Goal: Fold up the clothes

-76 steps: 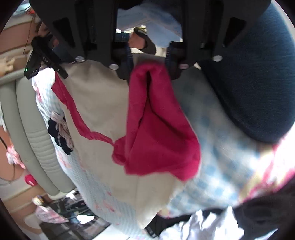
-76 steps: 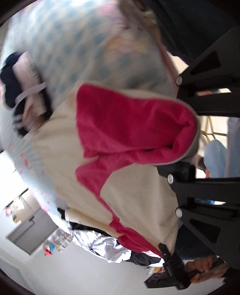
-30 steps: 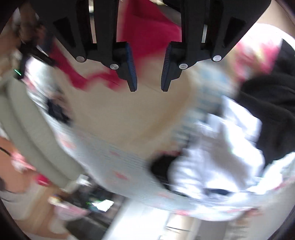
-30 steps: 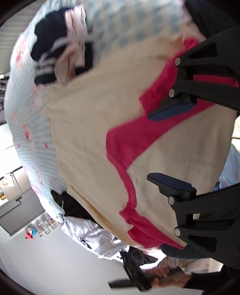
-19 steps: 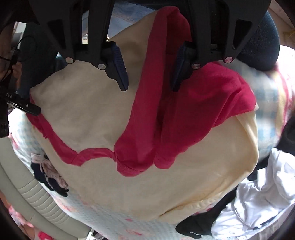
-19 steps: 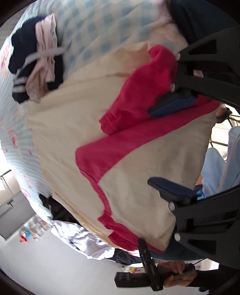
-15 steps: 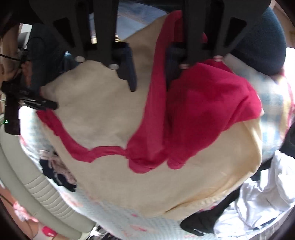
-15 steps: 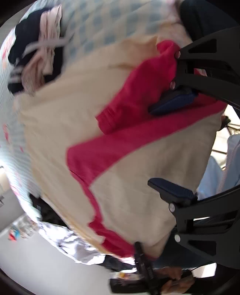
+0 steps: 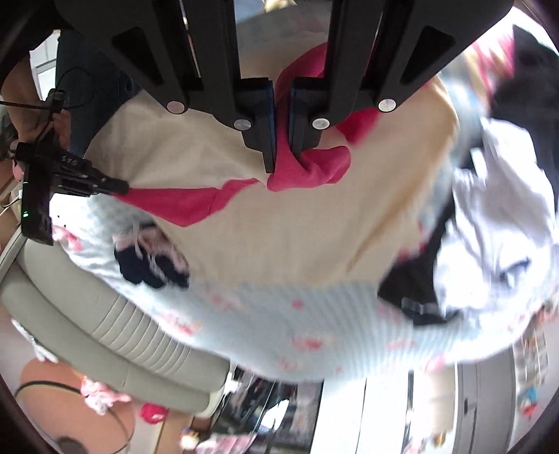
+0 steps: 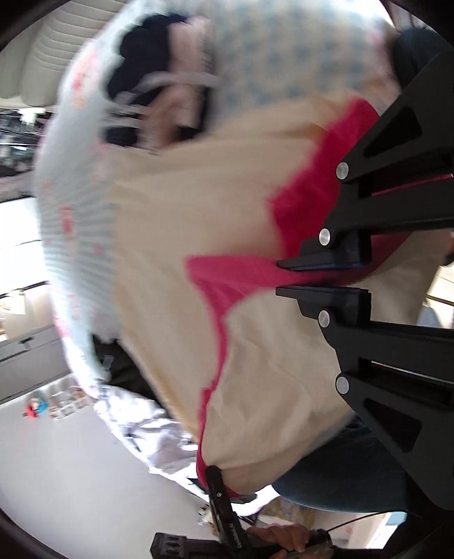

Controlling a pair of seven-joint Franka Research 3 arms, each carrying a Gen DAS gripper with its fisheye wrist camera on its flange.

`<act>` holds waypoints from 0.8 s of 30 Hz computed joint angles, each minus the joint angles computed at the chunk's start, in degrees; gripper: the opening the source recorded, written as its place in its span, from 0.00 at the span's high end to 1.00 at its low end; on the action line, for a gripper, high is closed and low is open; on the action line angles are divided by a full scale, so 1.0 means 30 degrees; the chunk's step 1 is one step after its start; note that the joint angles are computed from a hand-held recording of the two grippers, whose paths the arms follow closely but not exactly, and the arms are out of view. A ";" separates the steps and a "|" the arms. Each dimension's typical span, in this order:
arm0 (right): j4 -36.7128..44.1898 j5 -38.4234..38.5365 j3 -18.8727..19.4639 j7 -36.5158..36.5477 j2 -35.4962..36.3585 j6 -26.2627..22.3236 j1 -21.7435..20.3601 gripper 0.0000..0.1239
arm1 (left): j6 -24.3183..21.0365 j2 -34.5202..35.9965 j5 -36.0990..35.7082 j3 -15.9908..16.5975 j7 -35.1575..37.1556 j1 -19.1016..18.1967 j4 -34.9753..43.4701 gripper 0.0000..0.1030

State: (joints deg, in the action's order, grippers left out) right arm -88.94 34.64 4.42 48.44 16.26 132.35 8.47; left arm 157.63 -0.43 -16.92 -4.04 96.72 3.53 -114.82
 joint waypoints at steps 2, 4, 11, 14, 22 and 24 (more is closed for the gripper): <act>0.0587 0.0523 0.0141 -0.0266 0.0128 0.0840 -0.0030 0.96 | 0.0278 0.0465 0.0154 0.0079 -0.0035 0.0134 0.0563 0.95; 0.1146 0.0707 0.0180 -0.0022 0.0472 0.1752 0.0056 0.96 | -0.0476 0.1476 0.0206 0.0141 -0.0471 0.0416 0.1119 0.94; 0.4932 -0.4505 -0.1011 0.5685 0.5234 0.0364 0.1322 0.88 | -0.3364 0.4300 0.0302 -0.0613 -0.2859 0.2298 0.2255 0.81; 0.4209 -0.4178 -0.0502 0.6199 0.4749 0.0858 0.0747 0.77 | -0.0058 0.2056 -0.0399 -0.0525 -0.2723 0.2304 -0.0285 0.64; 0.0020 0.0432 0.0664 0.2797 0.0767 0.1035 -0.1338 0.64 | 0.0207 -0.1359 -0.8040 0.0565 0.2890 -0.0103 -0.3835 0.62; -0.0906 0.0823 0.0504 0.1859 0.0161 -0.0093 -0.1370 0.64 | -0.0223 -0.0640 -0.6468 0.0530 0.2231 -0.0634 -0.3729 0.62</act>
